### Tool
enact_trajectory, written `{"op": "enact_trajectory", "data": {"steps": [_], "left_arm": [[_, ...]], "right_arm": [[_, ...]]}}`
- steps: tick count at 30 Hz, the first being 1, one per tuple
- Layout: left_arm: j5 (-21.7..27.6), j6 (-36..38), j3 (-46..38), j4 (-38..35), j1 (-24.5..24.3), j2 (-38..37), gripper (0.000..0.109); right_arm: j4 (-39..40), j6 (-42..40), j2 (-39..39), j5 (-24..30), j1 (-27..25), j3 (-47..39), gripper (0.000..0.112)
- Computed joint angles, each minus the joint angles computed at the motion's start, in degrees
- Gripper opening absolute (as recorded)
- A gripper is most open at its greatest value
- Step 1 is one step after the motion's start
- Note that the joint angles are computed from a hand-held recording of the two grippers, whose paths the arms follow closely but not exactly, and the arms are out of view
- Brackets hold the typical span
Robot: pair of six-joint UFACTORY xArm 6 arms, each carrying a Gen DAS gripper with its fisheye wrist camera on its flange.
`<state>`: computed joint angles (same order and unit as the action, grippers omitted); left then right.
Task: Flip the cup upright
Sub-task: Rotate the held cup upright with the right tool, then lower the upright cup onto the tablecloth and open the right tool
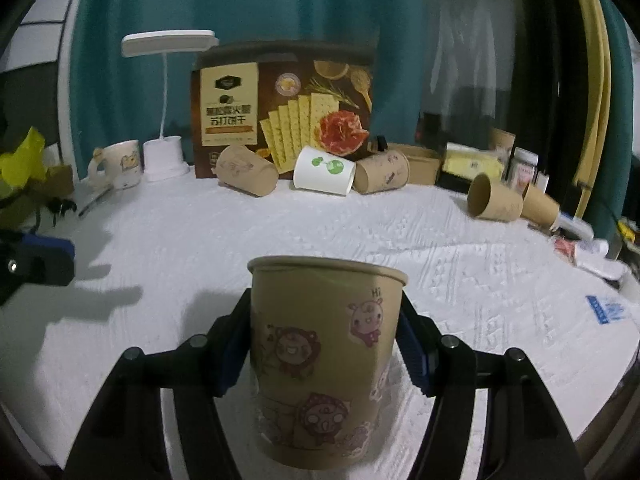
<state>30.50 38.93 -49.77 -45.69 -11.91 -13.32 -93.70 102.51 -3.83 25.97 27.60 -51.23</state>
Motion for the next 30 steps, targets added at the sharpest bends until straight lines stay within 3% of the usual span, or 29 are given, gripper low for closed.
{"op": "enact_trajectory", "data": {"steps": [6,9,12,15,20,30], "left_arm": [[0.17,1.00,0.63,-0.38,-0.78,-0.54,0.080],[0.64,0.67,0.84,0.35,-0.99,-0.62,0.080],[0.12,-0.49,0.92,1.82,-1.26,-0.52,0.080],[-0.49,-1.41,0.52,2.32,-1.10,-0.31,0.080],[-1.58,-1.92,0.71,2.45,-0.85,-0.75,0.080],[-0.71,-1.52,1.31,2.10,-0.73,-1.12,0.080]], "right_arm": [[-8.42,11.32,-5.10,4.69,2.86,5.82,0.062],[-18.13,21.22,-7.51,6.14,4.19,8.41,0.063],[-22.96,23.77,-7.58,7.00,5.12,8.11,0.065],[-23.01,22.77,-5.67,4.77,4.47,5.98,0.071],[-22.18,23.75,-5.31,2.32,3.38,6.70,0.071],[-18.26,20.05,-6.86,2.58,3.90,8.55,0.071]]}}
